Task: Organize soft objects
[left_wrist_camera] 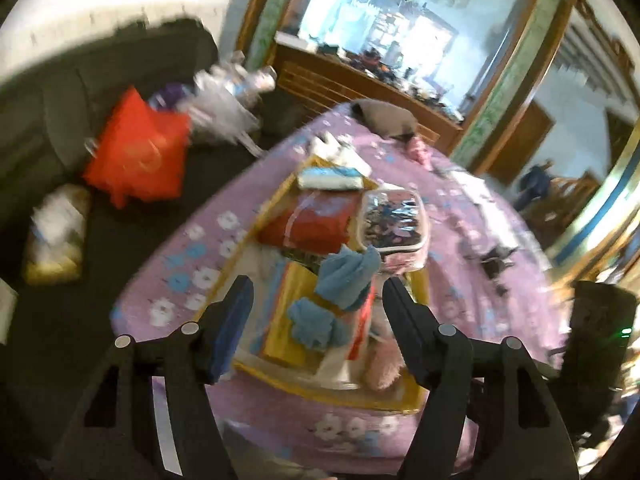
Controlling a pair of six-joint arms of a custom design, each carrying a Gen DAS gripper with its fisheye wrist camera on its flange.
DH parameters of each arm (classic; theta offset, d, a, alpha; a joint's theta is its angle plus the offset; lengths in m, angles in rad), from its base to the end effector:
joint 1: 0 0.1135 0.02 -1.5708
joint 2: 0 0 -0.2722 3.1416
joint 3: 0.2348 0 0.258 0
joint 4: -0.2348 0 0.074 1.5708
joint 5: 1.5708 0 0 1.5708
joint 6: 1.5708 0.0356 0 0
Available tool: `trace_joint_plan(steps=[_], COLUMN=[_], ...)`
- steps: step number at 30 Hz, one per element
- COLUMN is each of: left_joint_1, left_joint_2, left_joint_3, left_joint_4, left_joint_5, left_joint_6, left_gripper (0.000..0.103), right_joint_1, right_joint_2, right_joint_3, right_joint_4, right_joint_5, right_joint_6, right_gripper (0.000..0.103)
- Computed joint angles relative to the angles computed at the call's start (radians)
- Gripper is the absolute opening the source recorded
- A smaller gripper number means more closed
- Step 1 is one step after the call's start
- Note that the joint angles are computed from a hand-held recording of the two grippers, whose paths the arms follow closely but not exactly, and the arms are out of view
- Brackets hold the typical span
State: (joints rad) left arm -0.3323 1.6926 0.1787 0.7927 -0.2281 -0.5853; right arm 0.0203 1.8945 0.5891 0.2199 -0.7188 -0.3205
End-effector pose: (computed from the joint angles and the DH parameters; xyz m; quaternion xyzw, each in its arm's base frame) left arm 0.2001 -0.0605 0.0648 -0.1607 0.8921 -0.0884 0.4130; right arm 0.2768 0.0291 0.0560 -0.2374 0.8812 0.3039 0.2734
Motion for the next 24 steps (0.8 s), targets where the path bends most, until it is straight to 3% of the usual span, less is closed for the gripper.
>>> trace_joint_plan(steps=[2, 5, 12, 15, 24], left_joint_1=[-0.093, -0.144, -0.361, -0.421, -0.500], left_joint_2=[-0.054, -0.118, -0.177, -0.186, -0.193], left_joint_3=[0.006, 0.047, 0.087, 0.105, 0.131], left_joint_4=[-0.087, -0.281, -0.538, -0.607, -0.672], left_joint_5=[-0.134, -0.163, -0.381, -0.408, -0.461], left_joint_6=[-0.040, -0.060, -0.207, -0.259, -0.305], left_gripper=[0.068, 0.068, 0.068, 0.068, 0.068], right_joint_1=[-0.001, -0.010, -0.077, -0.093, -0.101], right_joint_2=[-0.024, -0.076, -0.201, -0.232, -0.280], right_joint_3=[-0.033, -0.106, -0.201, -0.216, -0.240], right_joint_4=[0.017, 0.060, 0.063, 0.049, 0.058], right_joint_5=[0.031, 0.077, 0.080, 0.080, 0.095], right_joint_6=[0.022, 0.042, 0.021, 0.017, 0.033], right_gripper=[0.060, 0.060, 0.060, 0.060, 0.060])
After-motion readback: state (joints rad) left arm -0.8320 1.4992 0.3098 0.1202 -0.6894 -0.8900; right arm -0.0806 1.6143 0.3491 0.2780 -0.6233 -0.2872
